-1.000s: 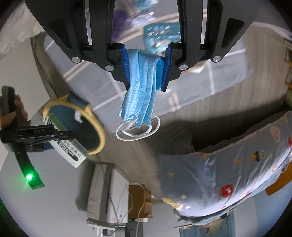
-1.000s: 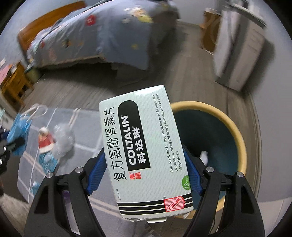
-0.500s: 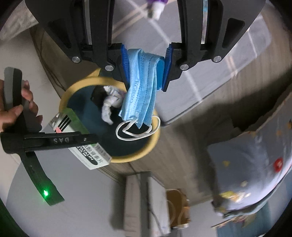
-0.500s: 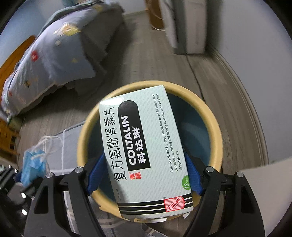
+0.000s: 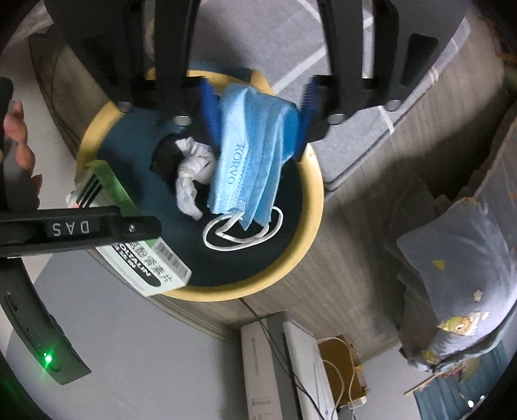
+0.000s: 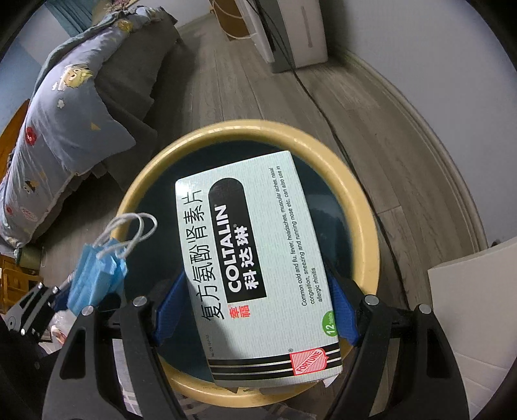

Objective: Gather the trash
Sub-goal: 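Open both tools to drop the box and mask into the bin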

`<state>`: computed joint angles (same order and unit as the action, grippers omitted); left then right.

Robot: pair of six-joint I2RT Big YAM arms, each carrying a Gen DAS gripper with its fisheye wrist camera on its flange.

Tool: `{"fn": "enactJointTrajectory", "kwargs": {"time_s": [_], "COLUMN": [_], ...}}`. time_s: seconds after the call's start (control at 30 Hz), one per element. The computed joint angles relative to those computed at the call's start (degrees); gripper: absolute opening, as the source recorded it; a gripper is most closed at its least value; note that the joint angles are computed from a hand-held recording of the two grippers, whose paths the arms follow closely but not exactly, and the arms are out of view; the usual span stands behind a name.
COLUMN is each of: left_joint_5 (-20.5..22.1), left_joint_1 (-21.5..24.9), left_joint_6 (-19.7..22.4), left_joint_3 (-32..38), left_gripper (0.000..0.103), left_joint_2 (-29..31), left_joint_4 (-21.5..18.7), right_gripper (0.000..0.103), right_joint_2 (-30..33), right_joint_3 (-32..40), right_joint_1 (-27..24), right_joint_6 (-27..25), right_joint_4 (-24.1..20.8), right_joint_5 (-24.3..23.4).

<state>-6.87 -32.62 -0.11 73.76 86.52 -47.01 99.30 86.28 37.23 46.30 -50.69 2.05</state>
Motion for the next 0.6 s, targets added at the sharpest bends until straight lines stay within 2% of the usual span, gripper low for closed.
{"fn": "enactJointTrajectory", "kwargs": {"time_s": [0.07, 0.2, 0.27, 0.33, 0.43, 0.6], "left_joint_5": [0.42, 0.78, 1.39, 1.84, 2.28, 1.46], "left_joint_1": [0.39, 1.35, 2.10, 2.78, 3.78, 5.20], "left_joint_6": [-0.65, -0.52, -0.87, -0.98, -0.89, -1.62], "left_joint_3": [-1.00, -1.85, -2.61, -3.64, -4.68, -7.62], "left_gripper": [0.068, 0.072, 0.076, 0.076, 0.076, 0.080], "left_joint_2": [-0.84, -2.01, -3.08, -4.41, -5.64, -9.30], "left_joint_4": [1.40, 1.77, 2.28, 2.63, 2.24, 1.47], "right_gripper": [0.076, 0.076, 0.082, 0.091, 0.093, 0.097], "right_joint_2": [0.57, 1.28, 1.91, 2.17, 2.73, 2.18], "right_joint_3": [0.49, 1.21, 2.20, 2.99, 4.66, 5.35], "right_joint_1": [-0.06, 0.03, 0.30, 0.79, 1.53, 2.09], "right_joint_6": [0.47, 1.26, 1.41, 0.36, -1.78, -1.79], "right_joint_4": [0.80, 2.16, 2.29, 2.04, -0.16, -2.67], "right_joint_5": [-0.94, -2.84, -3.67, -2.46, 0.21, 2.41]}}
